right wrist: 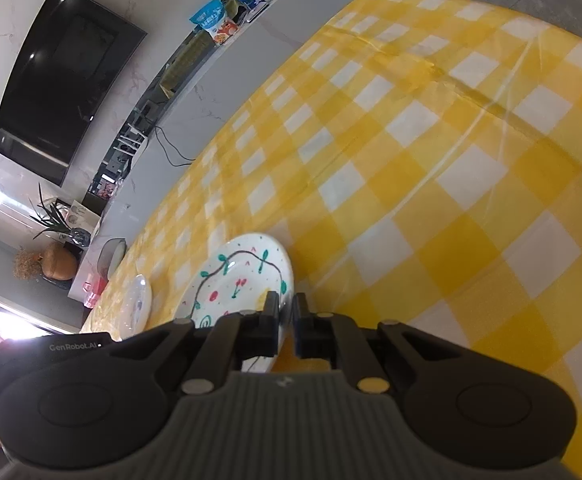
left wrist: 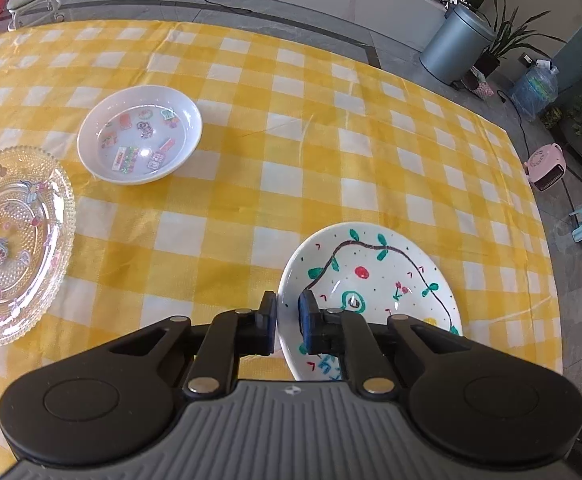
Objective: Organize plates and bowls
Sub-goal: 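Move the left gripper to the white vine-painted plate and grasp its rim, then carry the painted plate beside the bowl stack, set it down, open left gripper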
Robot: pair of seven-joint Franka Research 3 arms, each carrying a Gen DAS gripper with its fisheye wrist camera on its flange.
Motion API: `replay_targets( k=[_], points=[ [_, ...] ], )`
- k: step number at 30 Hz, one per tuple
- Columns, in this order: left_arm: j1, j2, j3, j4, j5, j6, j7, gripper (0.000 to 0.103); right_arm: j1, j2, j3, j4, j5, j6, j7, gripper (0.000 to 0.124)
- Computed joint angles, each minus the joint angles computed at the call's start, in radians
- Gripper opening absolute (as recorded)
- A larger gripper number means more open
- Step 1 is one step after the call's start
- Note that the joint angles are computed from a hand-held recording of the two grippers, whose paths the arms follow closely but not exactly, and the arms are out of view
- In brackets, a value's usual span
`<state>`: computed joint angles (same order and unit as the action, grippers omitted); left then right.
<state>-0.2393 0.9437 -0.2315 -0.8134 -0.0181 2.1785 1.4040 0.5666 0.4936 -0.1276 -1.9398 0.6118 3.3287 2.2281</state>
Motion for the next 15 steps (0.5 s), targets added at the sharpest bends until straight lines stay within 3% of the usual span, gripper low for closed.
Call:
replay_targets(
  k=[5, 9, 15],
  points=[
    [0.026, -0.114, -0.018, -0.185, -0.016, 0.088, 0.007, 0.012, -0.046, -0.041, 0.061, -0.050, -0.001, 0.022, -0.006, 0.005],
    [0.039, -0.204, -0.027, -0.321, -0.023, 0.150, 0.004, 0.012, 0.037, -0.082, -0.016, -0.094, 0.019, 0.009, -0.029, 0.005],
    [0.076, -0.339, -0.058, -0.516, -0.064, 0.234, 0.023, 0.012, 0.062, -0.163, -0.023, -0.178, 0.025, -0.011, -0.027, 0.006]
  ],
)
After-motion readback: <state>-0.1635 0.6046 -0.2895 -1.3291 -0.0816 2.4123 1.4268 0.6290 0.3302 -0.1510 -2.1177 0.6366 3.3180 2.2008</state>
